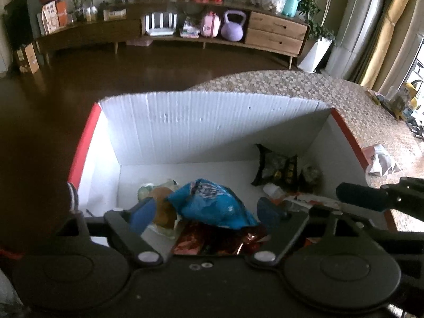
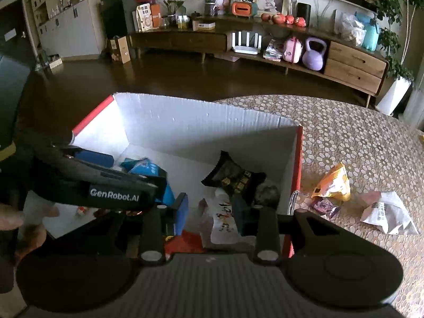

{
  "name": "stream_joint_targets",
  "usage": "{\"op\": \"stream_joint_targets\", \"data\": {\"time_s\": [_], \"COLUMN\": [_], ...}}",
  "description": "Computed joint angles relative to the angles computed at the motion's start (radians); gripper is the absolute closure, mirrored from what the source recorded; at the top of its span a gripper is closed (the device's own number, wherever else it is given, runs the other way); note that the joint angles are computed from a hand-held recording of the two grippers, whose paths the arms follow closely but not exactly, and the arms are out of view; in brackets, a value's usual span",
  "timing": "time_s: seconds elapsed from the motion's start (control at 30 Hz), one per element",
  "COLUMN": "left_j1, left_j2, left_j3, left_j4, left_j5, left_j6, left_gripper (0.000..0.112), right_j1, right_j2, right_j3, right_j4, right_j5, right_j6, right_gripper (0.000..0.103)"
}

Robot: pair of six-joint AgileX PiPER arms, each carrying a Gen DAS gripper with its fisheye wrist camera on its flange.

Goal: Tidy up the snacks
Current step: 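Open the left tool over the shoebox while the right tool releases the brown cake, then withdraw both tools from the shoebox toward the yellow and white bags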

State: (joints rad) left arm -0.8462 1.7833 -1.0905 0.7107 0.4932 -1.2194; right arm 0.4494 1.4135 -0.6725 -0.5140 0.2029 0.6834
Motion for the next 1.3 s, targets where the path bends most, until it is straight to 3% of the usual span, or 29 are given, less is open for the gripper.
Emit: {"op": "stream_joint_targets", "data": {"time_s": [0.17, 0.4, 0.63, 0.77, 0.93, 1.1, 1.3], "left_j1": [-0.014, -0.058, -0.129, -0.171, -0.234, -0.319, -0.404], "left_j2": [-0.037, -0.101, -0.161, -0.193, -0.229, -0.245, -0.247], "left_j3": [0.015, 0.052, 0.076, 0.084, 0.09, 0.083, 0.067], "left_j4": [0.031, 0.106, 0.201, 0.238, 0.276, 0.323, 0.363], "left_j5": [0.013, 0.043, 0.122, 0.151, 0.184, 0.243, 0.285], "left_j6": [-0.034, -0.117, -0.231, -0.283, -0.325, -0.384, -0.43], "left_gripper": [0.024, 0.02, 0.018, 0.015, 0.013, 0.01, 0.01], "right_j1": [-0.006, 0.023, 0.049, 0.075, 0.083, 0.07, -0.103], "right_j2": [-0.055, -0.153, -0.267, -0.345, -0.456, -0.583, -0.743], "right_j3": [0.024, 0.057, 0.079, 0.094, 0.111, 0.136, 0.164], "right_j4": [0.091, 0.051, 0.09, 0.071, 0.113, 0.179, 0.522], "right_j5": [0.009, 0.048, 0.102, 0.143, 0.202, 0.267, 0.338], "right_j6": [-0.074, -0.011, -0.029, 0.005, -0.03, -0.113, -0.505], "right_gripper": [0.059, 0.046, 0.044, 0.035, 0.034, 0.024, 0.021]}}
